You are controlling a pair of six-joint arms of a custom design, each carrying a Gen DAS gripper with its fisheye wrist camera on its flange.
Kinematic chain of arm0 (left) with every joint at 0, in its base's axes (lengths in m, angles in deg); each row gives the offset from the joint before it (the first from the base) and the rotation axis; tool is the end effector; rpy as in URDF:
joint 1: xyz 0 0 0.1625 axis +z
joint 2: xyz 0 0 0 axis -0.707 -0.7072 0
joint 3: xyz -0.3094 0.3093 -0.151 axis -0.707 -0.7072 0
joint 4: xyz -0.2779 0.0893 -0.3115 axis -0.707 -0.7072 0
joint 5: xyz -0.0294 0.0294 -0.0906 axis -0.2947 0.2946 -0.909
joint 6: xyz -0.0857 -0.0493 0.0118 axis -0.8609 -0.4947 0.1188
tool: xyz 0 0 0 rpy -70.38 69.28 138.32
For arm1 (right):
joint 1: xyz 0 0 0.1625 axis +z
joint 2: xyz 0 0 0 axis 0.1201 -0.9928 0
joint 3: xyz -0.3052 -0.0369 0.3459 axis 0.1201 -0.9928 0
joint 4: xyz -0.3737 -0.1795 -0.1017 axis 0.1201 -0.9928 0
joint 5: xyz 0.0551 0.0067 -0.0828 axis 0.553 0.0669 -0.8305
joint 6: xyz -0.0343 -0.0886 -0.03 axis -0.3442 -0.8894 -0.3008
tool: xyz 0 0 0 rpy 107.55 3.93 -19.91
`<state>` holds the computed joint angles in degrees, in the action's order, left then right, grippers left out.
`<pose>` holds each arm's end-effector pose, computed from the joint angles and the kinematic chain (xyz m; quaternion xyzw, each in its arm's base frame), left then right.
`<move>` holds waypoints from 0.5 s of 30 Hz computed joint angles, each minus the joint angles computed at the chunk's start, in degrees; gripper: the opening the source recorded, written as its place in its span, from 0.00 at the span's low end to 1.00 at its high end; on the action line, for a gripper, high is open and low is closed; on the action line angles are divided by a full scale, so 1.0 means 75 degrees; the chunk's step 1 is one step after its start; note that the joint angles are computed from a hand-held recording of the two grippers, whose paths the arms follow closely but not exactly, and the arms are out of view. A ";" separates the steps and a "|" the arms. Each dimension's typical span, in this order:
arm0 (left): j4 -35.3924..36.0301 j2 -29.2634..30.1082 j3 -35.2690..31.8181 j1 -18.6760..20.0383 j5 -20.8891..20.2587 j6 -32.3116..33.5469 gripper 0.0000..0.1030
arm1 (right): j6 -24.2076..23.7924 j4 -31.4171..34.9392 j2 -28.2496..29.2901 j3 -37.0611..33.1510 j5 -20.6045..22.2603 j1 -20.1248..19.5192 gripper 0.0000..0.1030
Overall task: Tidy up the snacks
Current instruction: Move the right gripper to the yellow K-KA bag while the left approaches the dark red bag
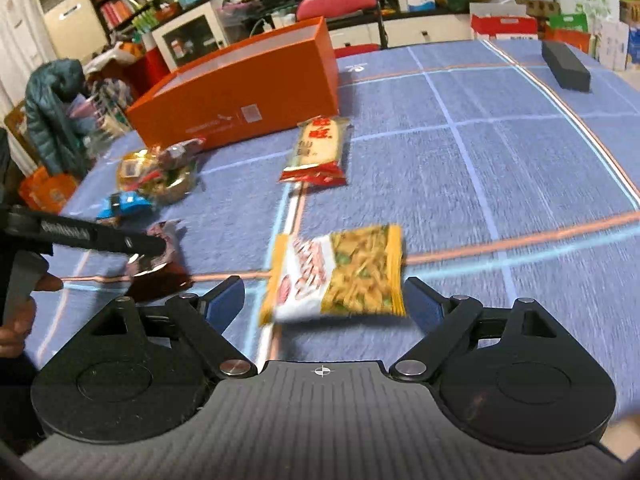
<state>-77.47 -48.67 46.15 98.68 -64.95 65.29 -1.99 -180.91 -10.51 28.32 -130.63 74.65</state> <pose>-0.3075 -0.7552 0.0446 0.0820 0.9247 -0.2724 0.2531 0.0122 -0.7312 0.3285 0.1976 -0.9189 0.2862 0.1861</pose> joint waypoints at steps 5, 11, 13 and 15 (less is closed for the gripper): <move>-0.1043 -0.0478 0.0882 0.0049 -0.0709 -0.0792 0.86 | 0.0843 0.0905 -0.0279 0.0157 0.0357 -0.0056 0.76; -0.1092 -0.0511 0.0930 0.0145 -0.0879 -0.1057 0.86 | 0.1035 0.1138 0.0163 -0.0454 0.0004 0.0112 0.77; -0.1172 -0.0554 0.0971 0.0147 -0.0834 -0.1019 0.86 | 0.0906 0.1422 0.0062 -0.0417 0.0356 0.0098 0.75; -0.1127 -0.0531 0.0892 0.0160 -0.0814 -0.0942 0.86 | 0.0357 0.0671 0.0024 -0.0155 0.0042 0.0232 0.75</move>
<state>-85.92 -52.65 52.85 99.88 -71.06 58.22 0.69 -175.87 -10.33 27.15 -130.31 76.38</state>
